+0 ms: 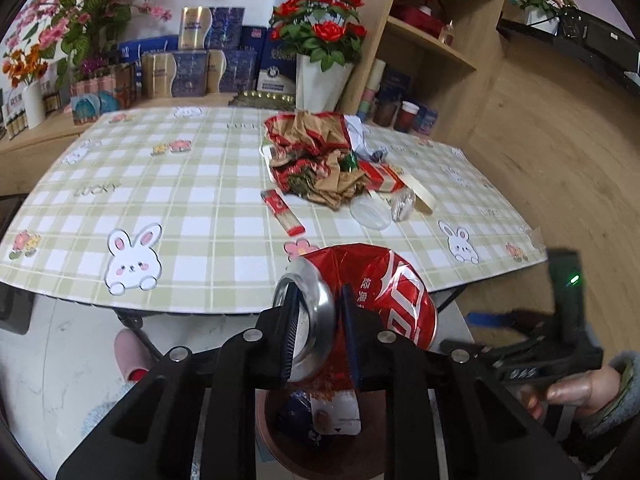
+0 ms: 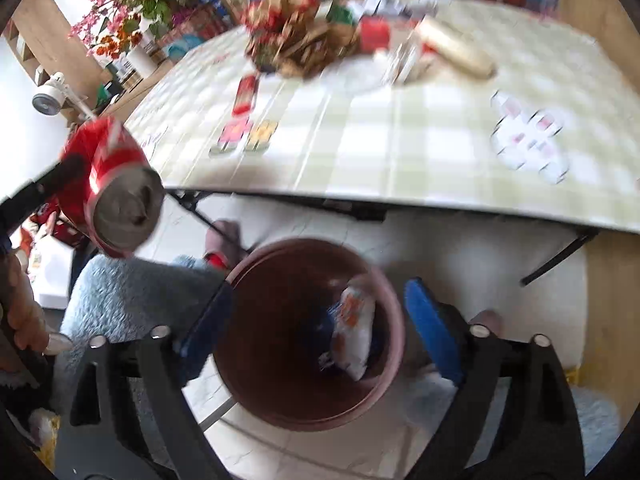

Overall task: Collect trash
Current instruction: 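Lower the can and leaflet into the brown bin and open both tools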

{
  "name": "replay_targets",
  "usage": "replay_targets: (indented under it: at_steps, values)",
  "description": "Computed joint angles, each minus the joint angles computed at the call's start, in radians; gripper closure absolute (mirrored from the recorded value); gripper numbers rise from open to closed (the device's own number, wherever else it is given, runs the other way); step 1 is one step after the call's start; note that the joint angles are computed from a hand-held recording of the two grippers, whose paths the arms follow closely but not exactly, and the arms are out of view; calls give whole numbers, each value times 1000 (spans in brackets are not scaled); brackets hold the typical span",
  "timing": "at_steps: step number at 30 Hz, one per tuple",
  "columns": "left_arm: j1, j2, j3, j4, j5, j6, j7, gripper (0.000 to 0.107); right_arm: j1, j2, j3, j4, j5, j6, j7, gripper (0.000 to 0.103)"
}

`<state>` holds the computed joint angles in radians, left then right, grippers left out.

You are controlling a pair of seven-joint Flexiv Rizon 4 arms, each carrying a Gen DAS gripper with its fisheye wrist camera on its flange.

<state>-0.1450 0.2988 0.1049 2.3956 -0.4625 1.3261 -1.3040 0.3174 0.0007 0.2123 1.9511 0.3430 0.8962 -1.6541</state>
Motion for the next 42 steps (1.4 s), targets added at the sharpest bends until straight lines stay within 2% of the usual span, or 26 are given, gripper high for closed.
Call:
replay_targets:
  at_steps: [8, 12, 18, 21, 23, 29, 34, 37, 39, 42]
  values:
    - [-40, -28, 3, 6, -63, -41, 71, 87, -11, 47, -5, 78, -129, 239, 121, 6]
    - [-51, -52, -6, 20, -84, -60, 119, 87, -24, 43, -8, 133, -238, 384, 249, 6]
    - [-59, -107, -17, 42, -140, -63, 206, 87, -47, 35, -12, 206, -443, 489, 455, 6]
    - [-68, -126, -22, 57, -193, -55, 256, 87, -54, 42, -13, 239, -514, 515, 503, 6]
    - [-78, -139, -24, 61, -259, -58, 293, 87, -47, 39, -13, 241, -513, 505, 491, 6]
    - [-46, -148, -44, 59, -244, -90, 274, 87, -37, 36, -12, 252, -511, 488, 498, 6]
    - [-52, -142, -52, 63, -238, -76, 291, 87, -43, 37, -17, 261, -526, 495, 525, 6]
    - [-56, -137, -54, 67, -229, -57, 287, 70, -43, 37, -18, 261, -513, 494, 526, 6]
    - [-57, -132, -54, 73, -221, -33, 274, 54, -42, 38, -18, 262, -503, 496, 521, 6]
    - [-64, -122, -51, 86, -214, 27, 249, 41, -35, 40, -17, 258, -458, 493, 490, 6]
